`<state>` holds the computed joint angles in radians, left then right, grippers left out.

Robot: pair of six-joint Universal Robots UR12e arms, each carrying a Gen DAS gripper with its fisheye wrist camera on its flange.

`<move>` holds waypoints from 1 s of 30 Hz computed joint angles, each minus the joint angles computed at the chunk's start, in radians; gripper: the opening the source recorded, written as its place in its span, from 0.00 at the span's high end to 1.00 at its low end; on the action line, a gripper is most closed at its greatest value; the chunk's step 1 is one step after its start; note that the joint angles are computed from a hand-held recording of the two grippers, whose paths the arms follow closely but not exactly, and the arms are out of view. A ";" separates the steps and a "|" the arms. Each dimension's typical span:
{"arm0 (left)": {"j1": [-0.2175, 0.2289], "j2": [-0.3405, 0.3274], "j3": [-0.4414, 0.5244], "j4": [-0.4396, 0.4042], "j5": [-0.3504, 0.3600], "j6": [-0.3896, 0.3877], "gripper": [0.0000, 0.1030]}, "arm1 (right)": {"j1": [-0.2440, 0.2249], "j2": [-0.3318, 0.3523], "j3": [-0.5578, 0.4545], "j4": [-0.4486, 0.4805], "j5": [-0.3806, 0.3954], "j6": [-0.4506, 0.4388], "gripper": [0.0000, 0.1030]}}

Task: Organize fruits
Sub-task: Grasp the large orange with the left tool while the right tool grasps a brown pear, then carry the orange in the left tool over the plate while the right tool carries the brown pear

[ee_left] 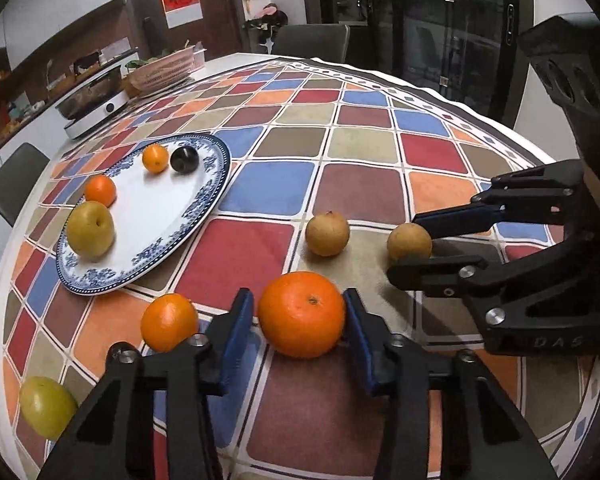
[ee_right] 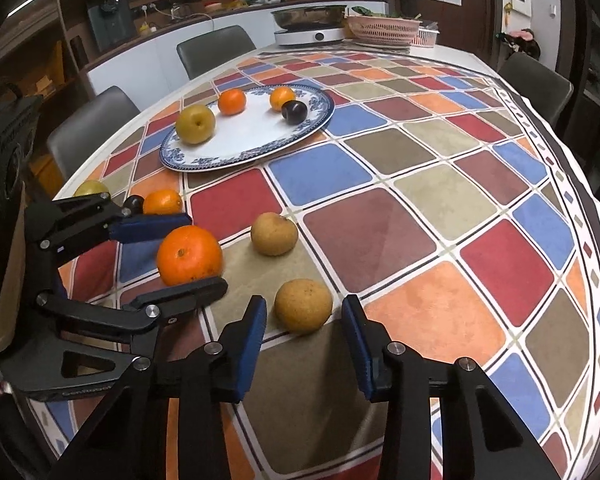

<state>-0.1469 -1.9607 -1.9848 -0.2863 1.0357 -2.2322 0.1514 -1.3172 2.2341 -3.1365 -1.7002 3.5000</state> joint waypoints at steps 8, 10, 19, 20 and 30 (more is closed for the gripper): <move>0.012 0.012 -0.006 0.012 -0.027 -0.056 0.61 | -0.006 -0.003 0.001 -0.009 0.033 0.031 0.70; 0.020 0.021 -0.010 0.015 -0.037 -0.071 0.61 | 0.001 -0.008 0.000 -0.012 0.024 0.033 0.70; 0.061 0.069 -0.040 0.039 -0.094 -0.133 0.61 | 0.040 -0.036 -0.011 -0.025 -0.020 0.037 0.71; 0.066 0.074 -0.045 0.046 -0.098 -0.139 0.61 | 0.046 -0.040 -0.013 -0.025 -0.024 0.037 0.70; 0.112 0.109 -0.069 0.100 -0.157 -0.199 0.61 | 0.075 -0.060 -0.032 -0.047 -0.038 0.073 0.70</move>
